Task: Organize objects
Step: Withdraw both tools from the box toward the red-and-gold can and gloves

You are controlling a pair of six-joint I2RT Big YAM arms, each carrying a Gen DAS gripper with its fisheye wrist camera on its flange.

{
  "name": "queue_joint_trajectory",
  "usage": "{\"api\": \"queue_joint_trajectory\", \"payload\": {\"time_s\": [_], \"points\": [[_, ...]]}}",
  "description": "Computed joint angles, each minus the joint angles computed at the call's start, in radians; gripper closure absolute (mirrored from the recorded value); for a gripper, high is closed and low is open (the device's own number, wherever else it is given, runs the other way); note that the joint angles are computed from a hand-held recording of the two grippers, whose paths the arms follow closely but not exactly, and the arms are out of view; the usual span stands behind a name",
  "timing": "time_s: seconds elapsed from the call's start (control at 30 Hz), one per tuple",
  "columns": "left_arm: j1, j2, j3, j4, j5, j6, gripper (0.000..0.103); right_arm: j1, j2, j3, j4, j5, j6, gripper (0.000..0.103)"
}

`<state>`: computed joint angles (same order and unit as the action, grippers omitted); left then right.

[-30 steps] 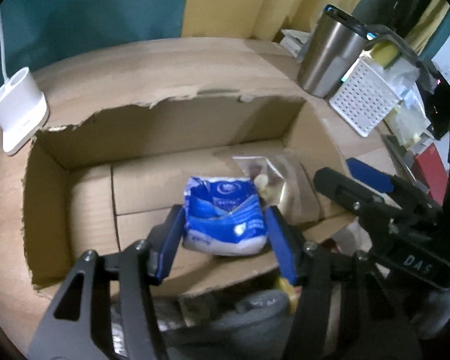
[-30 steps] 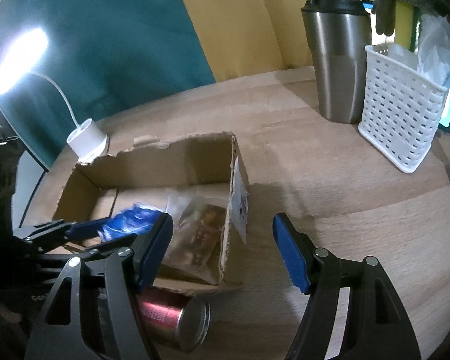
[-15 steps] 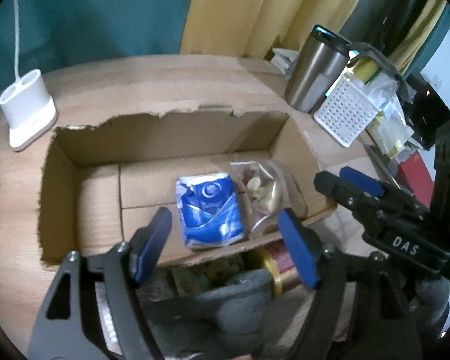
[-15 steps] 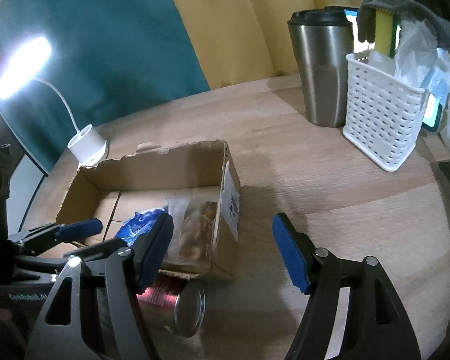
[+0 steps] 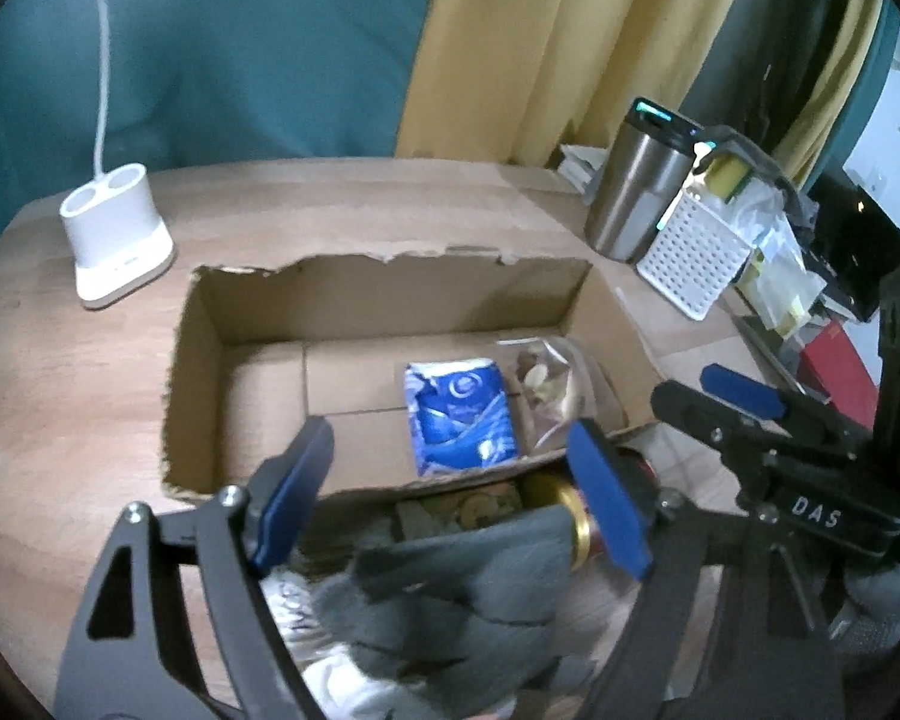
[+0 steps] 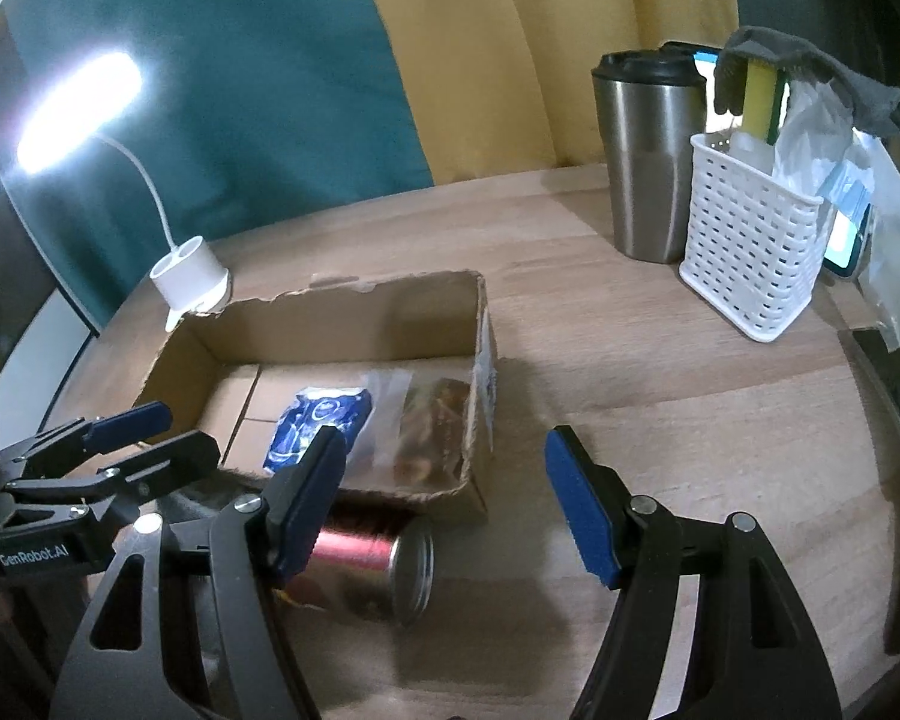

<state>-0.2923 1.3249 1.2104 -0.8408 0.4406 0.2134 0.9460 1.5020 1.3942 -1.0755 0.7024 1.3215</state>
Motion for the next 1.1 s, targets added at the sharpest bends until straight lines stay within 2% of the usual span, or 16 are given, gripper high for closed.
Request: {"api": "queue_joint_trajectory", "payload": {"time_s": [0.13,0.23,0.33,1.1], "points": [[0.020,-0.015,-0.015,0.004,0.011,0.005,0.021,0.010,0.015,0.021,-0.015,0.002,-0.005,0.029],[0.035,-0.027,-0.028,0.015,0.021,0.011,0.021,0.017,0.025,0.031,-0.010,0.003,-0.011,0.021],[0.048,-0.035,-0.037,0.019,0.030,0.011,0.016,0.020,0.037,0.045,-0.018,0.001,-0.014,0.021],[0.105,-0.053,-0.089,0.015,0.046,0.032,0.015,0.036,0.107,0.085,-0.024,-0.077,-0.031,0.021]]}}
